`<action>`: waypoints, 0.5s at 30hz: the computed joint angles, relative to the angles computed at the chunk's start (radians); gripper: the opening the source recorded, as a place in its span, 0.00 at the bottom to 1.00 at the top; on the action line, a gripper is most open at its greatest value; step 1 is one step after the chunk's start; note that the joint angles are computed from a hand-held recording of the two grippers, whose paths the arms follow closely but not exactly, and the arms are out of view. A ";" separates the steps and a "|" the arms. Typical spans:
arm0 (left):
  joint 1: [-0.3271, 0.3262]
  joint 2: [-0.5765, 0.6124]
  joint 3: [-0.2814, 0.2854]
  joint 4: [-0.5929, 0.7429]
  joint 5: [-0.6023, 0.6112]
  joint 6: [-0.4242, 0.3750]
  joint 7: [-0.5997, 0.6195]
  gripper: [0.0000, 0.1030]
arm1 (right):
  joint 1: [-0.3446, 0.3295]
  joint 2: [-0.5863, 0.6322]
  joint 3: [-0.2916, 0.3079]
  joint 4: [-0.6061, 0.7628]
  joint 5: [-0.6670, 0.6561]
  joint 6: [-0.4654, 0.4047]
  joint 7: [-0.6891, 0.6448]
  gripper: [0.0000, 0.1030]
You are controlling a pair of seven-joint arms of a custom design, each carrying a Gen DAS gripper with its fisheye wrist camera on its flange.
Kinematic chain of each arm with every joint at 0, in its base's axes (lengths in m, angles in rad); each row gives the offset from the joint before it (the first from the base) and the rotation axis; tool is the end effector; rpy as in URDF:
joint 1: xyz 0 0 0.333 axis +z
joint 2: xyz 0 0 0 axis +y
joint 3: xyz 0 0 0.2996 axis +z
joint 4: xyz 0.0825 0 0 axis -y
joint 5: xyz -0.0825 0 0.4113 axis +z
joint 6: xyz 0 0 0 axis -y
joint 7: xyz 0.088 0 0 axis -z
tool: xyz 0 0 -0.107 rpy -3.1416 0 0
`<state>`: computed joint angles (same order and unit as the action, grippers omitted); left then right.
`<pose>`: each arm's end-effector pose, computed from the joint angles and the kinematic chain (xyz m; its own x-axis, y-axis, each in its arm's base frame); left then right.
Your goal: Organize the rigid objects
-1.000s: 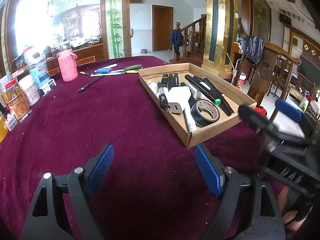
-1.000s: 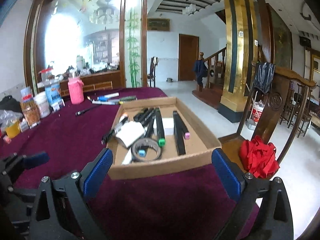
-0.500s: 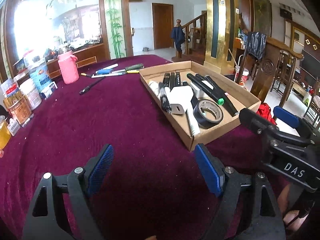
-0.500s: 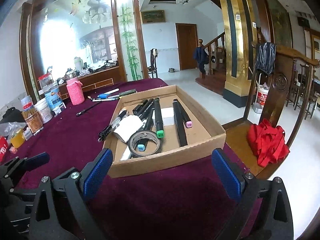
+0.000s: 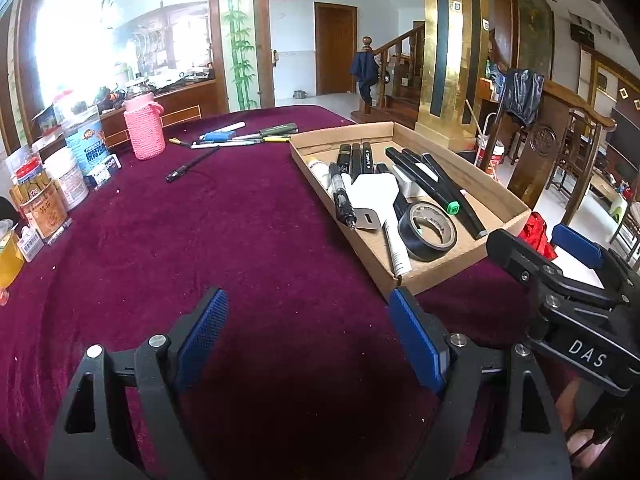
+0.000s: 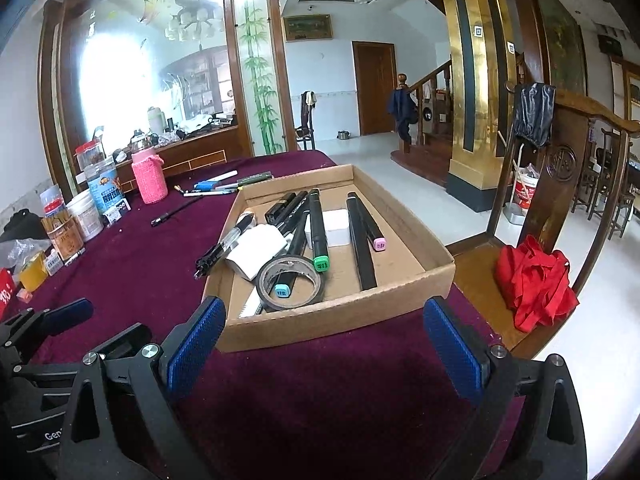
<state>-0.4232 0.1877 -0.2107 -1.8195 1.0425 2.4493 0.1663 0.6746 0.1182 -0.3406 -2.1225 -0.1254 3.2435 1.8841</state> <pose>0.5440 -0.3903 0.4567 0.1065 -0.9942 -0.0172 -0.6336 -0.0545 -0.7717 0.5865 0.2229 0.4497 0.2416 -0.9621 -0.1264 -0.5471 -0.0274 -0.8366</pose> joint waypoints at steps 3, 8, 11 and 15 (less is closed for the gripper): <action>-0.002 0.005 -0.001 0.005 -0.004 -0.007 0.014 0.80 | 0.016 0.002 -0.020 0.005 -0.018 -0.013 0.014 0.94; -0.008 0.008 -0.001 0.009 0.003 -0.016 0.025 0.80 | 0.133 0.005 -0.157 0.003 -0.140 -0.005 0.132 0.94; -0.013 0.006 -0.001 0.009 0.011 -0.027 0.025 0.80 | 0.190 0.008 -0.224 0.003 -0.185 0.005 0.184 0.94; -0.016 0.004 -0.002 0.008 0.027 -0.039 0.015 0.80 | 0.160 0.009 -0.194 0.014 -0.203 -0.020 0.200 0.94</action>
